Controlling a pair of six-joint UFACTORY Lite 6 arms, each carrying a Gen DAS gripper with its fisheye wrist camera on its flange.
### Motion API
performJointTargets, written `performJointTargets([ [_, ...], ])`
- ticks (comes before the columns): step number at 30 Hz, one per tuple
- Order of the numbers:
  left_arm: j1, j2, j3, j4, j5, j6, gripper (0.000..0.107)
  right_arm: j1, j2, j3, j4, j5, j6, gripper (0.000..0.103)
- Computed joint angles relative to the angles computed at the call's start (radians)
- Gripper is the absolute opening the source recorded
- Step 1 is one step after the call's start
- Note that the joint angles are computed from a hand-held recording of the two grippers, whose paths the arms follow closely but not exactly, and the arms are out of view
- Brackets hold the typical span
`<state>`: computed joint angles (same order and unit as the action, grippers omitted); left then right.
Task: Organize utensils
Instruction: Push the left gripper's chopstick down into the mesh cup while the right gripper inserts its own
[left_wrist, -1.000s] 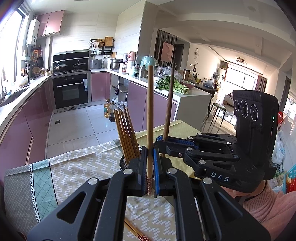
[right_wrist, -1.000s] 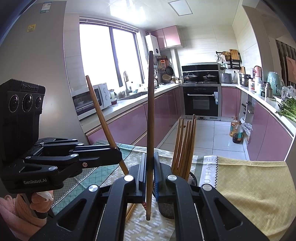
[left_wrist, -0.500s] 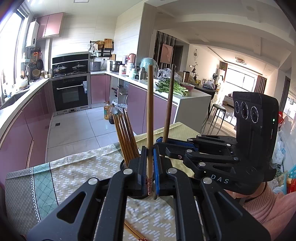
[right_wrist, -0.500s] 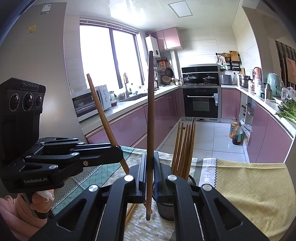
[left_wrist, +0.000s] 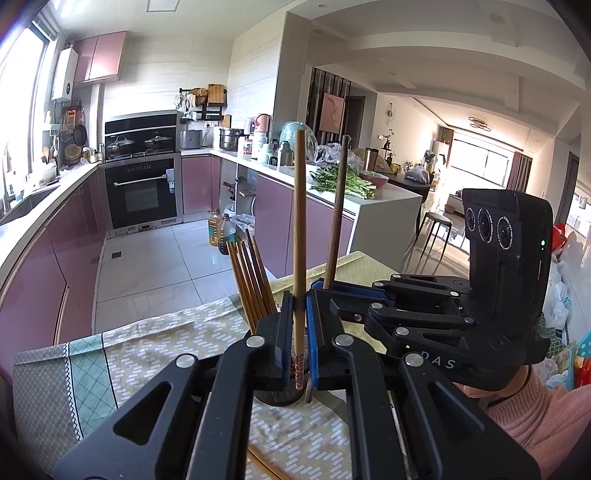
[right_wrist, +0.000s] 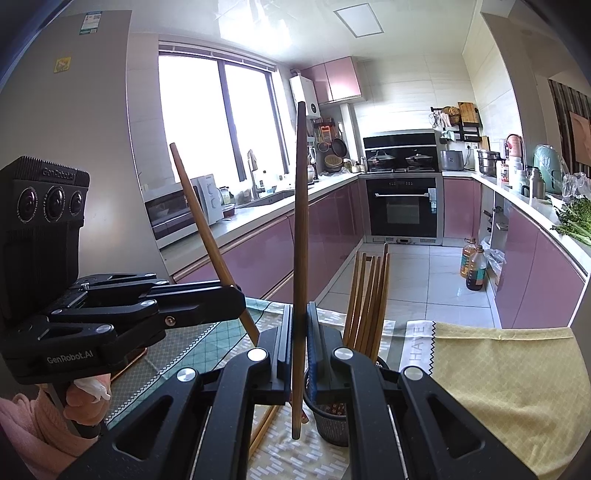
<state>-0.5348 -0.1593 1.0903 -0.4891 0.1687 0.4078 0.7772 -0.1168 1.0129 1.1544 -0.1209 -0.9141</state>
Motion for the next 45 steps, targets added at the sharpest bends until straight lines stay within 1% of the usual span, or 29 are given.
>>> performJointTargets([
  [5, -0.015, -0.002, 0.004, 0.089, -0.006, -0.093, 0.008, -0.007, -0.007, -0.007, -0.035, 0.006, 0.031, 0.006],
  [9, -0.020, 0.003, 0.008, 0.122, -0.008, -0.128, 0.008, -0.006, 0.005, 0.014, 0.026, 0.003, -0.028, 0.006],
  [15, -0.023, 0.003, 0.011, 0.180, -0.010, -0.180, 0.008, -0.010, 0.006, 0.020, 0.038, 0.005, -0.042, 0.006],
  [19, -0.018, 0.011, 0.022, 0.188, -0.007, -0.188, 0.008, -0.003, 0.016, 0.037, 0.113, -0.010, -0.116, 0.006],
  [22, -0.015, 0.011, 0.020, 0.180, -0.007, -0.181, 0.008, -0.001, 0.028, 0.049, 0.127, -0.020, -0.130, 0.006],
  [24, -0.023, 0.021, 0.030, 0.235, -0.009, -0.238, 0.008, 0.001, 0.032, 0.053, 0.123, -0.027, -0.124, 0.006],
  [25, -0.025, 0.024, 0.033, 0.250, -0.010, -0.255, 0.008, -0.010, 0.027, 0.048, 0.101, -0.020, -0.105, 0.006],
  [28, -0.028, 0.023, 0.030, 0.273, -0.014, -0.280, 0.008, -0.010, 0.042, 0.065, 0.106, -0.026, -0.108, 0.006],
  [32, -0.027, 0.026, 0.033, 0.269, -0.015, -0.276, 0.008, -0.021, 0.045, 0.060, 0.037, -0.027, -0.038, 0.006],
  [36, -0.027, 0.027, 0.034, 0.281, -0.015, -0.287, 0.008, -0.030, 0.071, 0.085, 0.023, -0.026, -0.021, 0.006],
  [38, -0.028, 0.027, 0.033, 0.287, -0.014, -0.294, 0.008, -0.043, 0.065, 0.078, -0.028, -0.016, 0.029, 0.006],
  [40, -0.030, 0.032, 0.038, 0.307, -0.013, -0.313, 0.008, -0.046, 0.073, 0.084, -0.042, -0.014, 0.044, 0.006],
  [42, -0.026, 0.032, 0.037, 0.291, -0.011, -0.299, 0.008, -0.050, 0.075, 0.082, -0.074, -0.013, 0.077, 0.006],
  [45, -0.025, 0.041, 0.046, 0.285, -0.008, -0.296, 0.008, -0.049, 0.084, 0.091, -0.052, -0.017, 0.059, 0.006],
])
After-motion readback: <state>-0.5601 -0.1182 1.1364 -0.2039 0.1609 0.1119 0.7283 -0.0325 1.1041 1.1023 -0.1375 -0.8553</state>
